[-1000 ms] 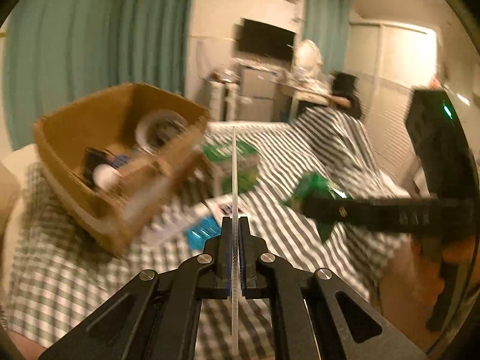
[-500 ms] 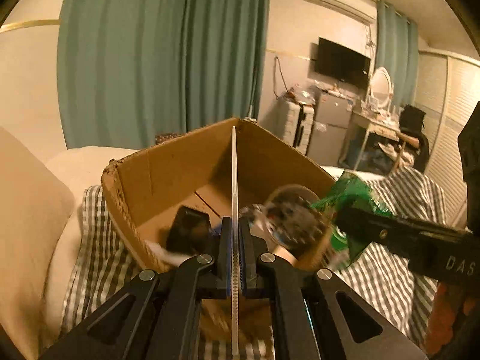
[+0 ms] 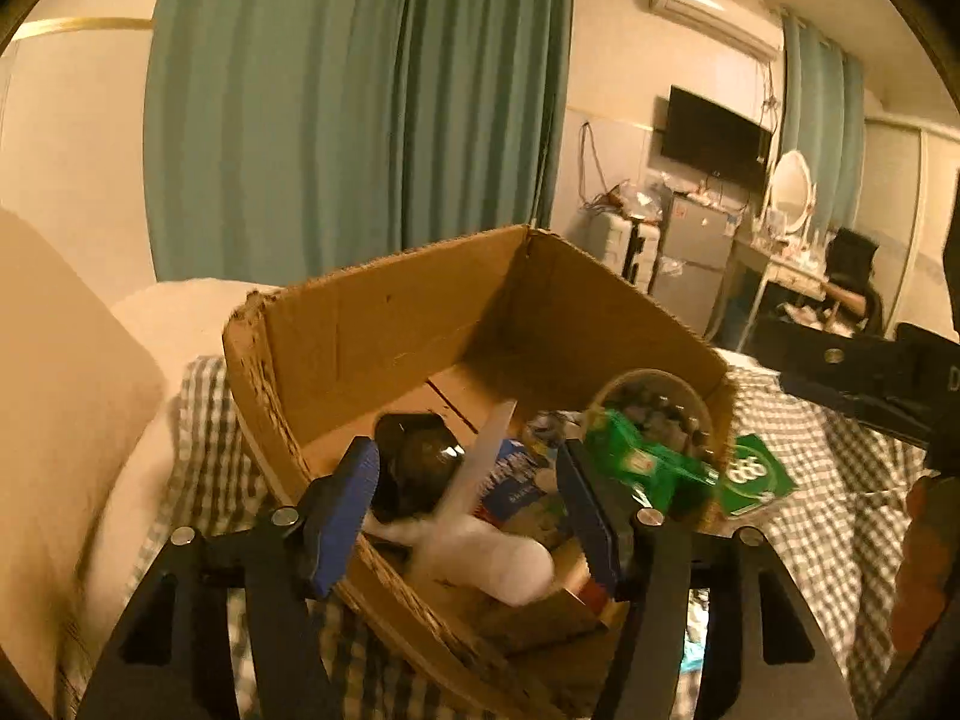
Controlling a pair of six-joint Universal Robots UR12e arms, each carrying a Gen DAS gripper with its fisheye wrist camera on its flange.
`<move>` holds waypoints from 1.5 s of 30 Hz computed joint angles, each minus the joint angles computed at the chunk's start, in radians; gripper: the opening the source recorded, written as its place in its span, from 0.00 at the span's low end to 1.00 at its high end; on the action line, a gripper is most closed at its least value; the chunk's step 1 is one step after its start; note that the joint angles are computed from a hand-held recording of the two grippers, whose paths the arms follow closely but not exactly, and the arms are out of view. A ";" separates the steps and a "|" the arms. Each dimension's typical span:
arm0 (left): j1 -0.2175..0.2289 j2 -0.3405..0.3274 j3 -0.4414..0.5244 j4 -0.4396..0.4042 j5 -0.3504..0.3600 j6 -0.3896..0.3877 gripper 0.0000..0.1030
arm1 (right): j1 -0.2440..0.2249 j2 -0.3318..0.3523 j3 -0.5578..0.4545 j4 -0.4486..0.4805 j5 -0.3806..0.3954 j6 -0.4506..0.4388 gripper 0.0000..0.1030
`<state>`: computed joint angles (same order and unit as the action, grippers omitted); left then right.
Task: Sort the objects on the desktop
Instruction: 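Move both tools back toward the tube and sachet on the bed, then grasp the white tube with the left tool while the right tool grasps the white sachet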
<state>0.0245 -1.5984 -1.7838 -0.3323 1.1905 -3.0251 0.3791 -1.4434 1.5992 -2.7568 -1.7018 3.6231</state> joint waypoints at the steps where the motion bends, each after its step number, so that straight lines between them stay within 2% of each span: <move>1: 0.001 0.010 -0.015 0.021 -0.005 -0.002 0.74 | 0.003 -0.023 0.023 0.004 -0.027 0.000 0.61; 4: 0.006 0.050 -0.065 0.056 -0.044 0.022 0.84 | 0.007 -0.100 0.101 0.027 -0.101 0.004 0.63; 8: 0.015 0.106 -0.138 0.088 -0.128 -0.006 0.87 | 0.017 -0.207 0.220 0.075 -0.208 0.048 0.65; 10: 0.015 0.127 -0.172 0.092 -0.168 -0.004 0.88 | 0.014 -0.245 0.266 0.083 -0.218 0.088 0.66; 13: -0.008 0.152 -0.206 0.055 -0.178 0.091 0.89 | 0.010 -0.276 0.318 0.085 -0.223 0.139 0.66; 15: -0.035 0.158 -0.219 0.034 -0.157 0.175 0.89 | 0.004 -0.278 0.337 0.074 -0.189 0.161 0.66; 19: -0.079 0.145 -0.223 0.004 -0.105 0.269 0.89 | 0.008 -0.265 0.336 0.101 -0.139 0.150 0.66; 23: -0.098 0.106 -0.191 -0.108 -0.139 0.383 0.89 | 0.017 -0.261 0.339 0.107 -0.131 0.117 0.66; 25: -0.103 0.086 -0.174 -0.181 -0.171 0.477 0.89 | 0.011 -0.260 0.340 0.122 -0.110 0.128 0.66; 28: -0.125 0.054 -0.147 -0.243 -0.143 0.591 0.89 | 0.001 -0.259 0.342 0.133 -0.083 0.139 0.66; 32: -0.139 0.008 -0.112 -0.245 -0.138 0.586 0.89 | 0.003 -0.252 0.332 0.159 -0.075 0.123 0.66; 34: -0.143 -0.010 -0.102 -0.218 -0.121 0.574 0.89 | 0.007 -0.244 0.324 0.176 -0.072 0.108 0.66; 35: -0.144 -0.021 -0.091 -0.221 -0.116 0.572 0.87 | 0.008 -0.240 0.321 0.183 -0.070 0.101 0.66; 36: -0.144 -0.031 -0.076 -0.245 -0.121 0.576 0.81 | 0.011 -0.236 0.317 0.191 -0.069 0.095 0.66; 37: -0.146 -0.041 -0.062 -0.271 -0.116 0.580 0.67 | 0.013 -0.232 0.314 0.198 -0.070 0.088 0.66; 38: -0.147 -0.050 -0.055 -0.262 -0.101 0.569 0.57 | 0.015 -0.229 0.312 0.205 -0.067 0.082 0.66; 39: -0.146 -0.058 -0.043 -0.268 -0.094 0.548 0.35 | 0.016 -0.226 0.309 0.211 -0.065 0.076 0.66; 40: -0.136 -0.065 -0.029 -0.286 -0.104 0.511 0.33 | 0.018 -0.223 0.307 0.215 -0.065 0.071 0.66; 41: -0.129 -0.066 -0.025 -0.301 -0.121 0.505 0.32 | 0.019 -0.220 0.304 0.220 -0.065 0.068 0.66; 45: -0.127 -0.040 -0.054 -0.295 -0.104 0.537 0.31 | 0.020 -0.212 0.299 0.239 -0.065 0.070 0.66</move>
<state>-0.1022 -1.6381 -1.8374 -0.6273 1.0868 -2.4878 0.3992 -1.6551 1.8985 -2.5175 -1.7664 3.6930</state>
